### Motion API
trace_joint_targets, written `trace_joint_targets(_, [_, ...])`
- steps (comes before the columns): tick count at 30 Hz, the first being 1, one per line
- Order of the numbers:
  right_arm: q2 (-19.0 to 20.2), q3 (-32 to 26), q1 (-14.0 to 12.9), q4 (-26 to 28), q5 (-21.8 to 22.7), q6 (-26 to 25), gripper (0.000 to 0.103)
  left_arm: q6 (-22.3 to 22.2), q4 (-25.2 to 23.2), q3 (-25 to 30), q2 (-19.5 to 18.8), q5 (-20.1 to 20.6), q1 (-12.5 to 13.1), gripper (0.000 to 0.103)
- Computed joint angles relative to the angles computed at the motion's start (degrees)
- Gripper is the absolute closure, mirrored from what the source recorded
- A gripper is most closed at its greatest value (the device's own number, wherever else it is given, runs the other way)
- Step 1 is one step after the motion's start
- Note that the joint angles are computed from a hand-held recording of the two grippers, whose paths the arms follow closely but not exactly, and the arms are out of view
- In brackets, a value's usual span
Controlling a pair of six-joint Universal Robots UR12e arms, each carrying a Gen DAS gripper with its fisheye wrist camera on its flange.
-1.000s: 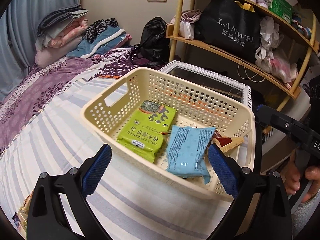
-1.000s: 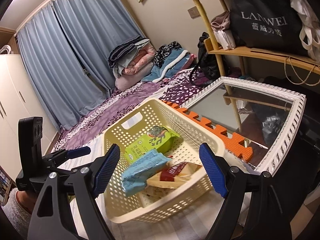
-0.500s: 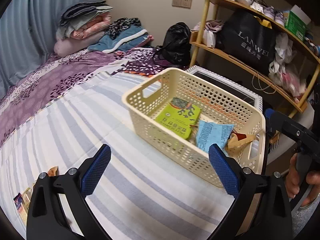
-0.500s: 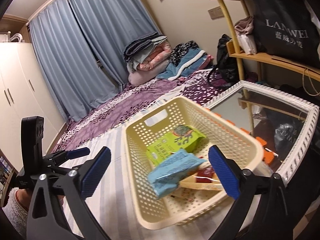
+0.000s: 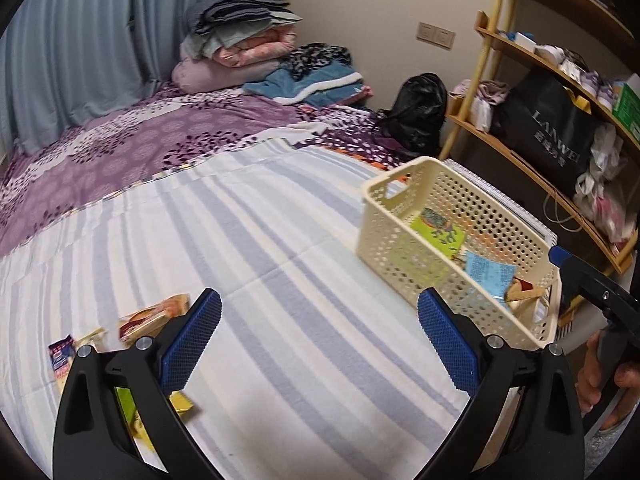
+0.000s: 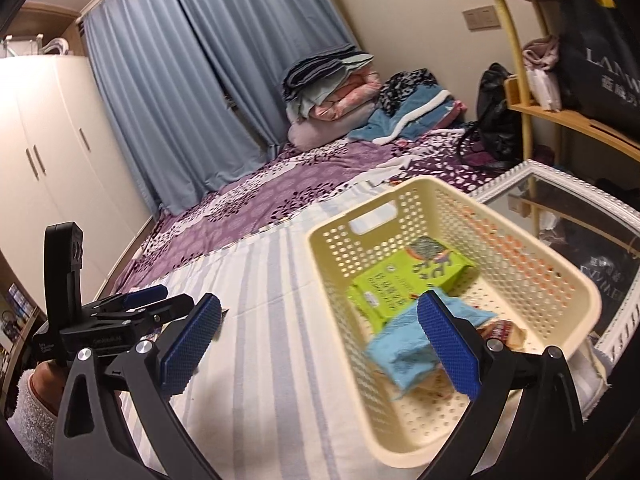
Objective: Organize snacks
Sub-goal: 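Move both tools back over the remaining snacks on the bed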
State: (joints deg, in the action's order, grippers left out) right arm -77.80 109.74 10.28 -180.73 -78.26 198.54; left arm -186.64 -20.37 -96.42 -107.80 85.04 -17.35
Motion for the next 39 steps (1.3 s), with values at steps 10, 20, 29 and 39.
trace_joint_targets(10, [2.3,-3.4,2.8,3.5,3.1,-2.5,0.005,-4.5,1.4,-5.1,3.4,1.7,4.0,0.003])
trace_joint_targets(20, [4.5,-6.1,5.3,8.6,6.9,-5.3,0.005,-9.1,1.3,-10.0,6.5,4.6,8.1,0.003])
trace_joint_targets(29, [6.7,-8.6,7.4,14.3,9.1,-8.3,0.005,-13.6,0.4,-13.6,8.7,6.3,11.7,0.003])
trace_joint_targets(39, [7.9,-10.1,9.2,17.6,9.6,-11.3,0.005,-16.9,-0.8,-15.7,8.7,7.2,13.8,0.003])
